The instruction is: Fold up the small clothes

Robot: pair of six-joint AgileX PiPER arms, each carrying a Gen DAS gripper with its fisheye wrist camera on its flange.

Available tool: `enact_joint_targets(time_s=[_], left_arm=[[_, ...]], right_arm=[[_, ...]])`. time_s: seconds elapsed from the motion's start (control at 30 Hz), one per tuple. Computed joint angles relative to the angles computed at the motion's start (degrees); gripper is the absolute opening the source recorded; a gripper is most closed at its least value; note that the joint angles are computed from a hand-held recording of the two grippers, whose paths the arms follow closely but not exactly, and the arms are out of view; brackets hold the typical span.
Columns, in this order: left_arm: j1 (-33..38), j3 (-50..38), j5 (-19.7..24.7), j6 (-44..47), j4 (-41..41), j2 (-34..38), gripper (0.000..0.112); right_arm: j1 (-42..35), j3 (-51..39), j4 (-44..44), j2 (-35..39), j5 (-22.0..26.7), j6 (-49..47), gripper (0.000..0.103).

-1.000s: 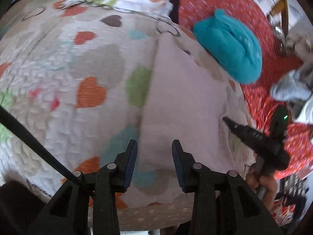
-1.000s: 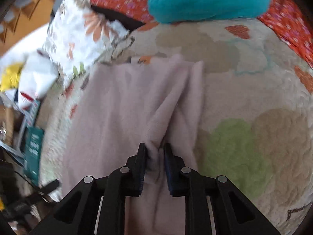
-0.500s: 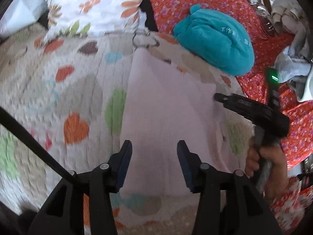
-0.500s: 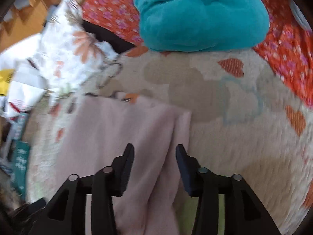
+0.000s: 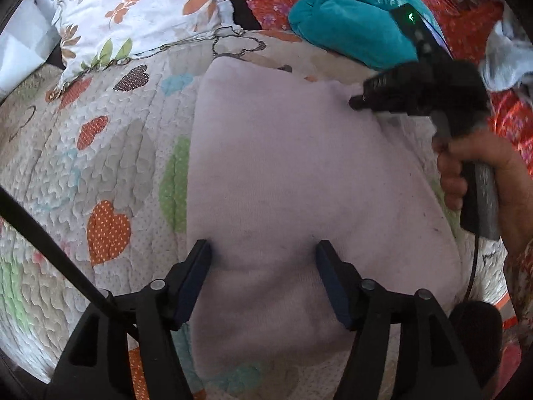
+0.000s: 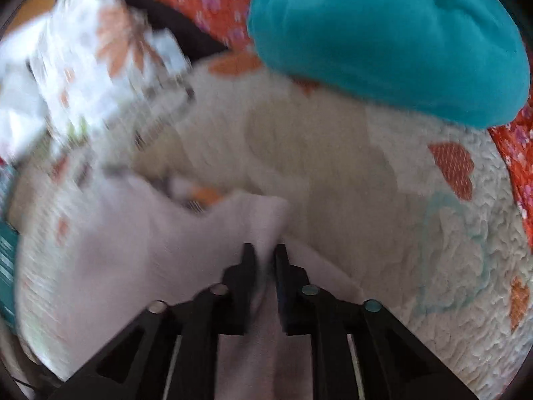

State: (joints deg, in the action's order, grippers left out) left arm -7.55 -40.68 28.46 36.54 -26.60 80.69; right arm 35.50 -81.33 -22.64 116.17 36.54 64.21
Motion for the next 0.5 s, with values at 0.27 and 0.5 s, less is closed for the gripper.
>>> enact_joint_targets(time_s=[0.27, 0.5], left_arm=[[12.2, -0.7, 13.5, 10.0, -10.6, -2.5, 0.065], [19.2, 1.9, 16.7, 11.4, -10.0, -8.5, 0.065]], right_arm=[[7.9, 16.9, -17.1, -17.4, -2.2, 23.5, 0.037], [14.4, 23.3, -17.3, -16.3, -15.9, 29.0, 0.037]])
